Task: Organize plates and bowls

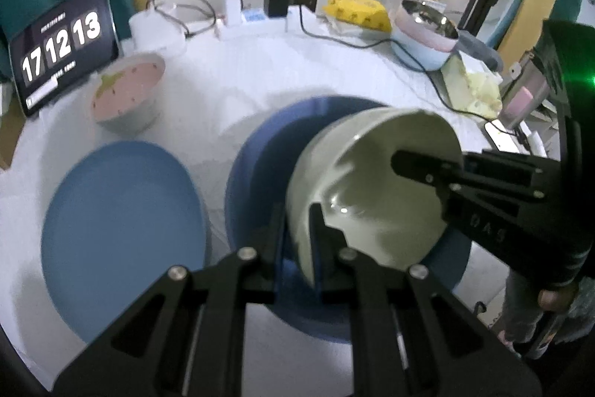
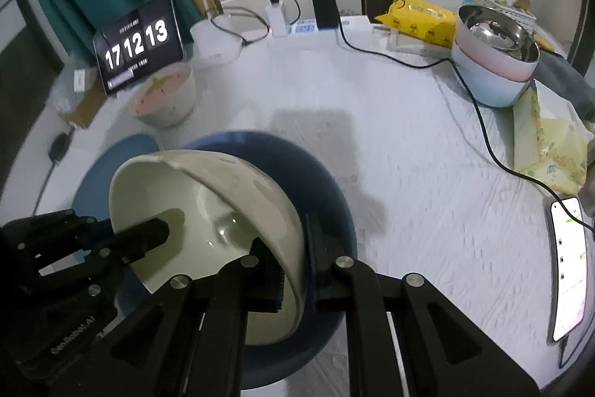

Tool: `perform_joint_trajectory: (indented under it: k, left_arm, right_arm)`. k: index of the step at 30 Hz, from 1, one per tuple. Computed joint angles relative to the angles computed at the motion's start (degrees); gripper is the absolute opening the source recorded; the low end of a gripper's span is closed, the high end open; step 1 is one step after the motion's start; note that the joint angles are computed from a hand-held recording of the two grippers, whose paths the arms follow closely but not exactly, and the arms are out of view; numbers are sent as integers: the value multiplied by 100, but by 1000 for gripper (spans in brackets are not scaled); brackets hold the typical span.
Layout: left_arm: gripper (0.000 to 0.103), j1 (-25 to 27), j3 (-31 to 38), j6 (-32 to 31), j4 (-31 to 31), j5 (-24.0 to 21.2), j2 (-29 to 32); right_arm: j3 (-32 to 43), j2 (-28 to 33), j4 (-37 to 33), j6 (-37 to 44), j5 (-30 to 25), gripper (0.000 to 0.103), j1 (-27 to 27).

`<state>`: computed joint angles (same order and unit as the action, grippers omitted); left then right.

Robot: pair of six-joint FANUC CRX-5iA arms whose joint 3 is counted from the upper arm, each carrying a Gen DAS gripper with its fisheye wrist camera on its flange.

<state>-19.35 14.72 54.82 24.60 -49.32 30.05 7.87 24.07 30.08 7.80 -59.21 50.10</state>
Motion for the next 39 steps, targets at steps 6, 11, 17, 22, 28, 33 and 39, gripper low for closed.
perform_joint_trajectory:
  k: [6, 11, 17, 22, 28, 33, 39]
  left_arm:
    - [12, -5, -133, 97, -40, 174, -41]
    - [15, 26, -302, -83, 136, 350, -132]
    - [15, 89, -503, -569, 585, 541, -272]
    - [15, 122, -485, -717, 819, 705, -240]
    - [15, 156, -304, -729, 911, 824, -59]
    - [15, 161, -203, -797, 969, 785, 98]
    - [15, 139, -435, -1163, 1177, 953, 14]
  right_arm:
    - [234, 144, -147, 363, -170, 12, -6]
    - [210, 118, -183, 404, -109, 15, -40]
    - [242, 92, 47, 289, -193, 18, -6]
    - [122, -2, 507, 21, -136, 18, -1]
    - [457, 239, 396, 373, -237, 18, -118]
    - [742, 361, 25, 848, -437, 16, -181]
    - [758, 281, -663, 1052, -266, 15, -302]
